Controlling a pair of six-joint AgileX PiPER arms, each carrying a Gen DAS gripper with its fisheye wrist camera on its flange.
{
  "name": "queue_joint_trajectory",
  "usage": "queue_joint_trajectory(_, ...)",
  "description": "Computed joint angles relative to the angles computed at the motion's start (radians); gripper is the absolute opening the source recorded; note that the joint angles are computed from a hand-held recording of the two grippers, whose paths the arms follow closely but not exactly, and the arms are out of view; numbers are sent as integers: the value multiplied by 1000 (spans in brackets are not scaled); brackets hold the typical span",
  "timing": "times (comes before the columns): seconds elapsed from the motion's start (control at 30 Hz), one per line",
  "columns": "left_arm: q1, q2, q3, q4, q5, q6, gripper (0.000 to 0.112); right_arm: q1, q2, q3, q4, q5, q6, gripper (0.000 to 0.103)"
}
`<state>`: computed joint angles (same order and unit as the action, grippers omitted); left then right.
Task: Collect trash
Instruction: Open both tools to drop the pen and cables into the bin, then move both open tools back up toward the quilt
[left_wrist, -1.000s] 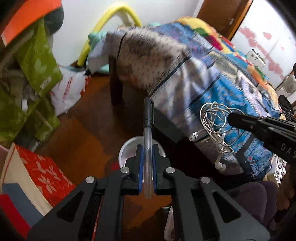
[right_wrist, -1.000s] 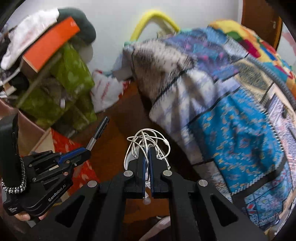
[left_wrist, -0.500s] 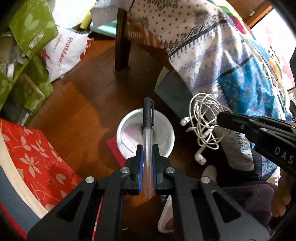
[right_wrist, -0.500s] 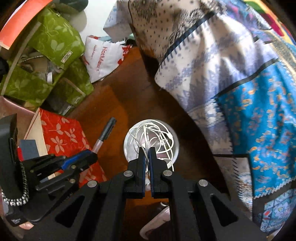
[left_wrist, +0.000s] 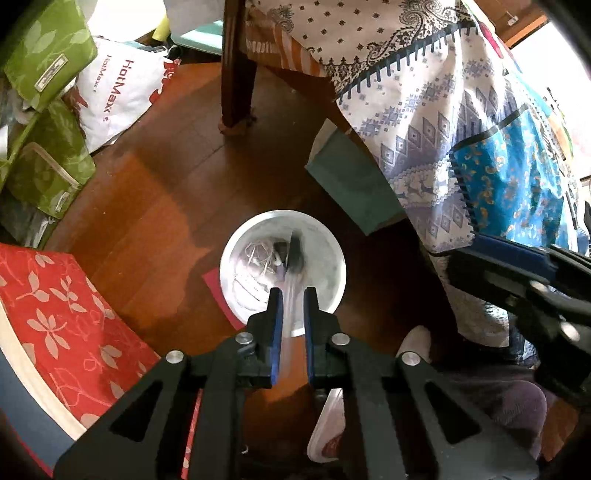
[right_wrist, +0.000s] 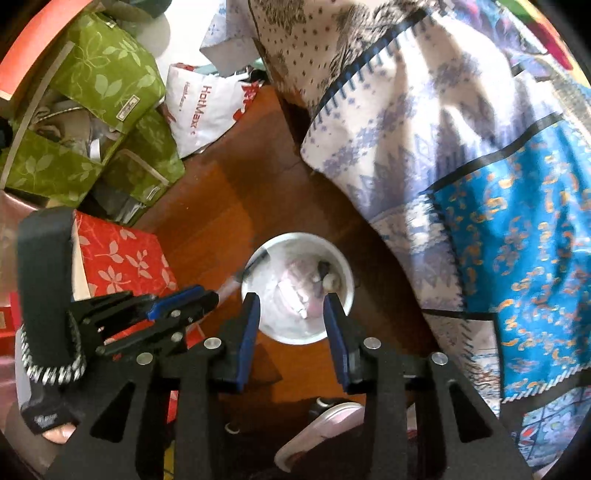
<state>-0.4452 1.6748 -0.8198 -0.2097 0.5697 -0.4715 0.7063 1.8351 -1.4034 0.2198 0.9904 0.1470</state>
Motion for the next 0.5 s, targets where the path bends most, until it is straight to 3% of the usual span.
queue_joint_trajectory(0.1, -7, 10, -24, 32, 16, -39, 24, -2, -44, 31, -34, -13, 5, 33)
queue_joint_trajectory(0.3, -49, -50, -46, 122, 61, -128, 24, 0, -133, 85, -99, -28, 32, 33)
queue_joint_trajectory(0.5, -141, -175, -87, 271, 158, -287, 24, 18, -257, 144, -177, -45, 97, 33)
